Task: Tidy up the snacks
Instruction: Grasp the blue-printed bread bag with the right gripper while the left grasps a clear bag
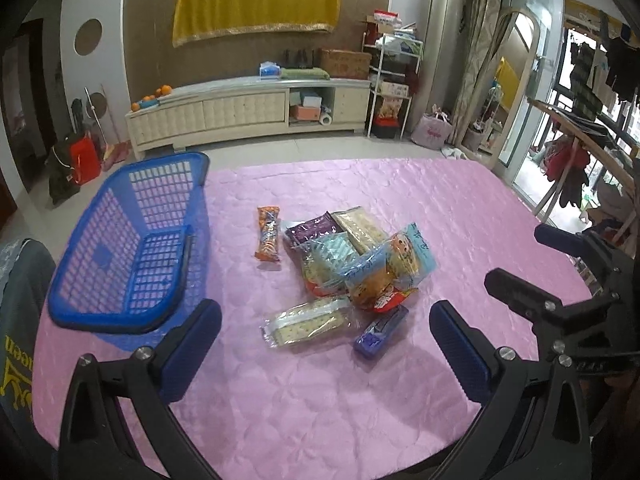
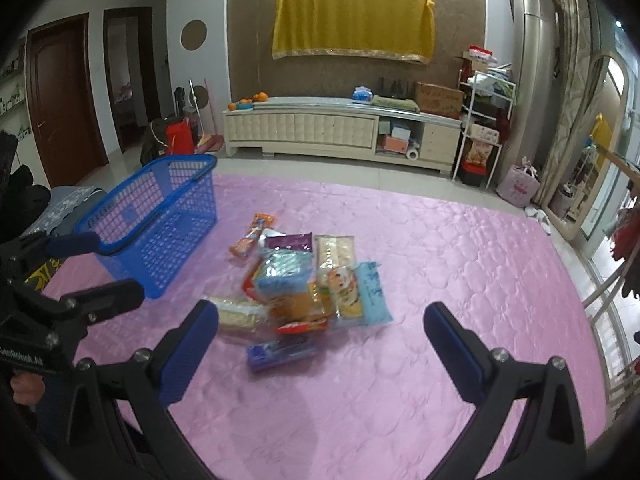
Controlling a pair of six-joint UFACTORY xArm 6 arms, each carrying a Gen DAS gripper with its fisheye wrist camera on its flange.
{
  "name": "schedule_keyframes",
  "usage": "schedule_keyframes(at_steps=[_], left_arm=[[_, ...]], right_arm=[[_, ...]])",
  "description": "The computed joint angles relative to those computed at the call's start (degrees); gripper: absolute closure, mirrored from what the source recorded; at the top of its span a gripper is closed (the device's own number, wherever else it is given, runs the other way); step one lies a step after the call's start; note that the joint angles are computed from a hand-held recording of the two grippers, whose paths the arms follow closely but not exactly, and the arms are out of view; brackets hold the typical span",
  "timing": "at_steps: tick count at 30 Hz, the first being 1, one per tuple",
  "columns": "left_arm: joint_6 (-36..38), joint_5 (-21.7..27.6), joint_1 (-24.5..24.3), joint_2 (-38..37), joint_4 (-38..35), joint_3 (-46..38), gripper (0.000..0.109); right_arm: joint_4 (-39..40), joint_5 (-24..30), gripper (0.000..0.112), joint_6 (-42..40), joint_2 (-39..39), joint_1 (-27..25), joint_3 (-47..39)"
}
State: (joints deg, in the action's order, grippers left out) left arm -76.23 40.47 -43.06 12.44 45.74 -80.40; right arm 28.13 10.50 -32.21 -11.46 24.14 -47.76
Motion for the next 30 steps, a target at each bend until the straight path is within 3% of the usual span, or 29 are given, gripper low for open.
schedule_keyframes(at_steps=[5, 13, 18, 23, 27, 30], left_arm=[[2.7, -3.2, 2.4, 6.0, -6.2, -4.7, 0.006], [6.0, -3.3, 4.8, 14.6, -12.6, -12.4, 0.006], [7.4, -1.0, 5.4, 18.6, -14.2, -16.7, 0.006], [9.0, 1.0, 5.6, 21.8, -16.7, -20.1, 0.006], [10.6, 1.6, 5.4, 23.2, -16.8, -22.2, 0.006], [11.1, 1.7, 5.2, 24.1, -17.7, -23.8, 0.006]], right_arm=[[9.6, 0.5, 0.009, -10.2, 5.9, -0.9, -4.4], [12.8, 1.1, 0.009, -14.5, 15.6, -1.9, -11.6], [7.9, 1.8, 0.012, -10.3, 22.0, -3.2, -16.5], [-7.0, 5.7, 0.012, -0.2, 27.4, -4.7, -20.8], [-4.0, 8.4, 0.013, -4.4, 29.4, -4.9, -23.0], [-0.2, 9.9, 0.027, -8.8, 30.3, -5.0, -24.2]])
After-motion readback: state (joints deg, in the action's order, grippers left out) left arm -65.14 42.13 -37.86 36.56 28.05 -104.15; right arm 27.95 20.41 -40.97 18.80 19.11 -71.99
